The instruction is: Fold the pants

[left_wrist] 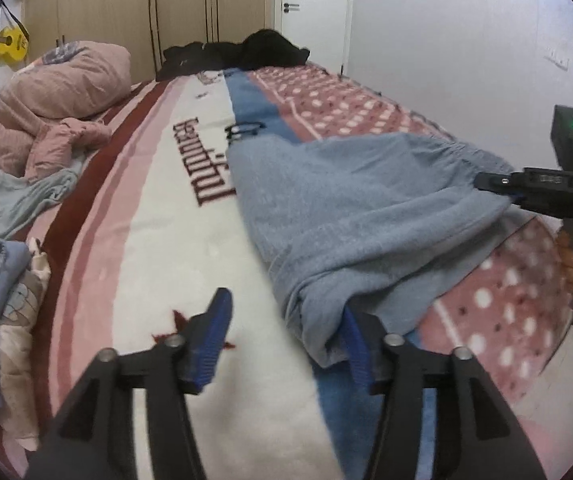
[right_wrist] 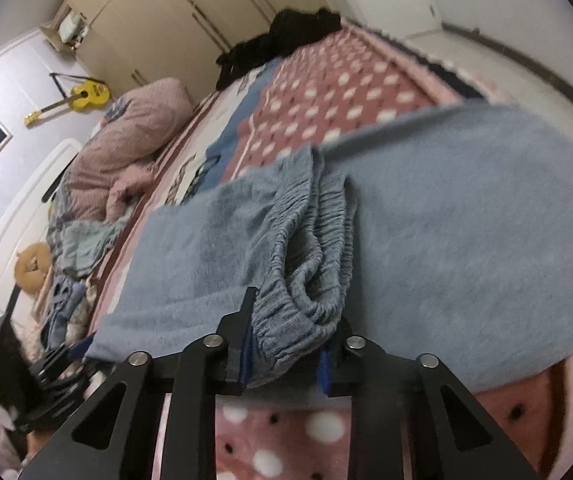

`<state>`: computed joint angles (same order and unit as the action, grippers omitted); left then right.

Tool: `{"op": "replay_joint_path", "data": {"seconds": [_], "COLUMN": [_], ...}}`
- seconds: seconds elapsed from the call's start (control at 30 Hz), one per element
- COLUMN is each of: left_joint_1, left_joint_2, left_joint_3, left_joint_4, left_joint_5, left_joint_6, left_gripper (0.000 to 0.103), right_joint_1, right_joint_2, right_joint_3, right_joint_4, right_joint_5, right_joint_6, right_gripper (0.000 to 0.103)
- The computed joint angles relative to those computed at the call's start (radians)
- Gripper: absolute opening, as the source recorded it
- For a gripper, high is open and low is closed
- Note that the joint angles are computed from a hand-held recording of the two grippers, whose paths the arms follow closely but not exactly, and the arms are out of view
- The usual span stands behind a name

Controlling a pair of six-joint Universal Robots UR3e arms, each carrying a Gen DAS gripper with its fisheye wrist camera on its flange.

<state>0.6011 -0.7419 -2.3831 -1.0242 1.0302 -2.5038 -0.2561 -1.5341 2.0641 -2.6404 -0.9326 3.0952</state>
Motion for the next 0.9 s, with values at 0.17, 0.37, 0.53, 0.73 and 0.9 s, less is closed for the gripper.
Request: {"op": "replay_joint_path", "data": {"seconds": [0.17, 0.37, 0.53, 0.73, 0.9], "left_joint_1": [0.035, -0.073, -0.186, -0.252, -0.299], "left_joint_2": [0.012, -0.120, -0.237, -0.308, -0.341], "left_joint_3": [0.096, 0.171, 0.201, 0.219, 0.240], "left_joint_4": [-0.133, 0.008, 0.153, 0.208, 0.236], "left_joint_5": [-0.086, -0.084, -0.028, 0.000, 0.052], "left_joint_6": [-0.007, -0.149, -0.248, -0.316, -0.343], "left_gripper": [0.060, 0.064, 0.064, 0.065, 0.065], "right_joint_1": [-0.010, -0.176, -0.595, -0.882, -0.838], "right_joint_2": [0.036, -0.122, -0.421, -0.339, -0.149], "right_joint_3": [-0.083, 0.045, 0.111, 0.056, 0.082], "right_joint_4": [0.100, 0.289, 0.770, 1.065, 0.801], "right_joint_5": [0.015, 0.110, 0.211, 0.225, 0.298], "right_joint_6": [-0.033, -0.176, -0.464, -0.649, -0.470], "right_gripper": [0.022, 0.044, 0.061, 0.061, 0.061]}}
